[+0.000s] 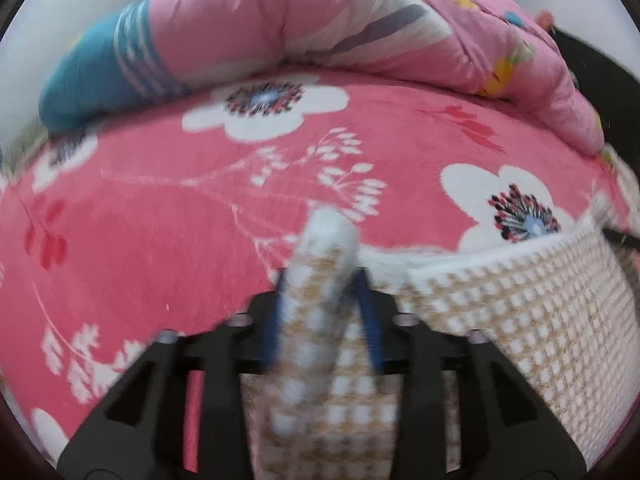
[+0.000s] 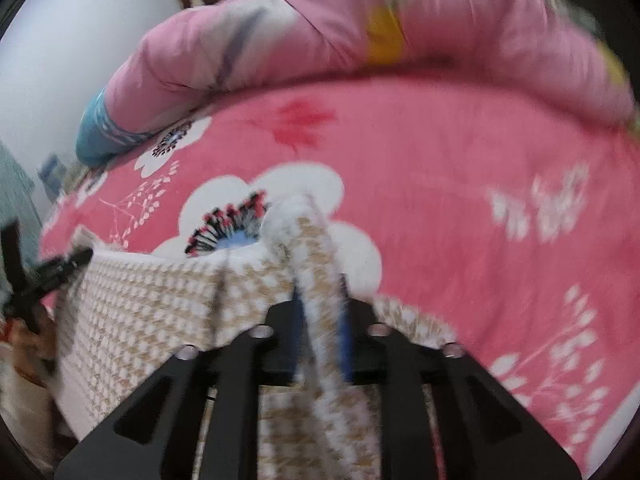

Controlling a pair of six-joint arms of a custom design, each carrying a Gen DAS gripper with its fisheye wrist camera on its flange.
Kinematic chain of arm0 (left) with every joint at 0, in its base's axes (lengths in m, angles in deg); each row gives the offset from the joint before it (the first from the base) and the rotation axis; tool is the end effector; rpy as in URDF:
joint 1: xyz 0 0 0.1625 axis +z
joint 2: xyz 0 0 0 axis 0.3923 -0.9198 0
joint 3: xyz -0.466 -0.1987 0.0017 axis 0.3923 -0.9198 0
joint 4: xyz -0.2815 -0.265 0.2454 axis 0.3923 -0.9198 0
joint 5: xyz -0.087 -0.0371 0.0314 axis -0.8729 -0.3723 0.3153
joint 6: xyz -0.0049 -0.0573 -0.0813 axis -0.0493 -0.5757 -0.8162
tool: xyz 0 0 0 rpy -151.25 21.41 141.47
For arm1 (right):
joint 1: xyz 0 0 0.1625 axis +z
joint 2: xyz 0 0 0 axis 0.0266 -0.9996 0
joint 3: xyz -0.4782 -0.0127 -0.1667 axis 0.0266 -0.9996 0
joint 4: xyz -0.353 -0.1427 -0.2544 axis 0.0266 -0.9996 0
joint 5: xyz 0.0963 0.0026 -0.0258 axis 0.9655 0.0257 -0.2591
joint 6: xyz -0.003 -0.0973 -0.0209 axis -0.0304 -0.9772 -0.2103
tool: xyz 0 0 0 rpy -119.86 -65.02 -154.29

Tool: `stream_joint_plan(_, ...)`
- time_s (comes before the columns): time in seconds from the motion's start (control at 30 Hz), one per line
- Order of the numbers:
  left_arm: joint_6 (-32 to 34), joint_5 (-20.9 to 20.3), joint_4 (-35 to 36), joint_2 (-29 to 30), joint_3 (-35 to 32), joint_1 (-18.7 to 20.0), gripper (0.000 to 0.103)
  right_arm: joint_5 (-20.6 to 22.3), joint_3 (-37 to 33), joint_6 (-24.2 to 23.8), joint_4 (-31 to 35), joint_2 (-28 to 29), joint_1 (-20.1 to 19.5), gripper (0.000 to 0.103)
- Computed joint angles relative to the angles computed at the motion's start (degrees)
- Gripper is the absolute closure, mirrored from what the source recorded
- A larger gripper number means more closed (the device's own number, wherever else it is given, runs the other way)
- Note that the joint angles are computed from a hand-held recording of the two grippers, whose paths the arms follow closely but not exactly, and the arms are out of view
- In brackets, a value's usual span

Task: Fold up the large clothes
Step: 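Lift the cardigan with both grippers and fold it over onto itself, then open both grippers and press them along the folded cardigan to flatten it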

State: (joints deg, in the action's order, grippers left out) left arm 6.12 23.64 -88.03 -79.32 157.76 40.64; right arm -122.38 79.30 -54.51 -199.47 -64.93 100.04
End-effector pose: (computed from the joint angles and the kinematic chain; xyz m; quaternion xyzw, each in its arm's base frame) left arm -0.0383 -0.5616 0.3497 0.0006 0.8704 -0.3471 0.3491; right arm 0.2502 -0.7266 0.1365 0.2113 -0.9471 0.1636 0.1775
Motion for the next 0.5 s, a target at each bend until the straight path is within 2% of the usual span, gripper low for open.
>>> stream_joint_plan(0.03,-0.06,-2.01,-1.99,-1.22,0.51,0.61,0.053,1.21,0.31,1.8,-0.77,-0.8,-0.67,0.063)
stream_joint_plan(0.07,-0.01,-3.01,-3.51,-2.18,0.95,0.79,0.052,3.13,0.87,3.2,-1.75,-1.84,-1.27,0.059)
stream_joint_plan(0.1,0.32,-3.74,-5.92,-3.4,1.59,0.87,0.052,3.68,1.69,3.95,-3.26,-2.59,-1.43,0.057)
stream_joint_plan(0.13,1.0,-4.17,-8.45,-4.54,2.32,0.59,0.052,2.29,2.4,3.76,-6.01,-3.12,-0.88,0.057)
stream_joint_plan(0.23,4.25,-8.34,-12.66,-6.14,2.92,-0.42,0.052,0.55,3.27,-2.16,-9.88,-2.85,1.75,0.057)
stream_joint_plan(0.33,3.54,-13.8,-8.83,-4.68,1.51,-0.43,0.052,2.57,1.23,-5.0,-5.02,-0.32,3.67,0.057)
stream_joint_plan(0.37,2.93,-14.97,-5.91,-3.2,0.51,-0.19,0.051,1.47,0.37,-5.42,-4.56,1.23,4.3,0.057)
stream_joint_plan(0.47,-1.11,-11.55,2.99,2.06,-2.76,1.38,0.047,-3.72,-3.58,-2.18,-0.28,5.45,4.03,0.057)
stream_joint_plan(0.5,-1.85,-12.59,3.17,2.61,-3.29,2.39,0.047,-6.12,-3.89,-0.86,-0.57,6.07,3.7,0.057)
